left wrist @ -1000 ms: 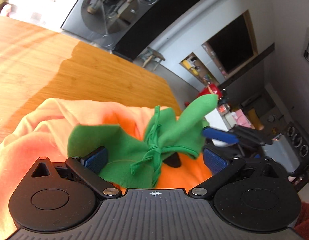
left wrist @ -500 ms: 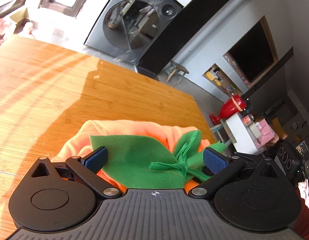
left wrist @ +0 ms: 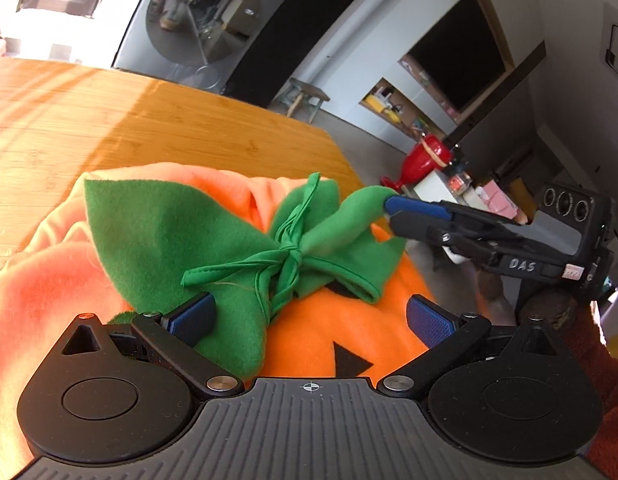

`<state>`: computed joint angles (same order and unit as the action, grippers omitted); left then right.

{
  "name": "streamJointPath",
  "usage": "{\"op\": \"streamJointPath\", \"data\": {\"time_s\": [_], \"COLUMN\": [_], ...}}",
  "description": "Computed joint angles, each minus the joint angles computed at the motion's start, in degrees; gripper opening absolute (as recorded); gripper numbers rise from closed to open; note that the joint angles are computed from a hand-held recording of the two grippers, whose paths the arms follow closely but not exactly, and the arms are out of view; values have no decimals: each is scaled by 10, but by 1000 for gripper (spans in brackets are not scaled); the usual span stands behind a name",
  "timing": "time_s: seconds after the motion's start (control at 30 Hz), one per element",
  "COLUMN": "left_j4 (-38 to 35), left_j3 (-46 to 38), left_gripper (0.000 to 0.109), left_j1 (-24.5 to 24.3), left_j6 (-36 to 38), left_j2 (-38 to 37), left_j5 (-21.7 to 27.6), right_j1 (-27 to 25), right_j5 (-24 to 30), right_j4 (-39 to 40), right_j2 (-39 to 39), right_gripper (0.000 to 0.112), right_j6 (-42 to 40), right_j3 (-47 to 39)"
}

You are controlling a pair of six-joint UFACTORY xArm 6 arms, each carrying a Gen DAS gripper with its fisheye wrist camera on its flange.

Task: Fold clothes

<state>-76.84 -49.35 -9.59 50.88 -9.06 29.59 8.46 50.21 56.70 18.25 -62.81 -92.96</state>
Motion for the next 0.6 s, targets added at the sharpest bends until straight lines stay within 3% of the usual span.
{"op": "streamJointPath", "data": {"time_s": [0.2,0.33,0.47,0.6], "left_j4": [39,-11,-42,8], "left_j3": [7,2,-13,-20], "left_gripper": [103,103,103,103], "left_j1": [-2,2,12,3], "left_j6": [-23,35,53,-13], "left_j2": [-14,-26,-12,16], "left_j5": [-10,-1,25,15], "right_j1": [31,32,15,0], "right_j5": [-71,-86,-67,-44], "right_j4": [-50,-33,42,21], "right_j2": [24,3,7,66], "right_gripper": [51,51,56,65], "right_j6": [21,-14,-45,51], "right_j3": [24,34,-4,-84]}}
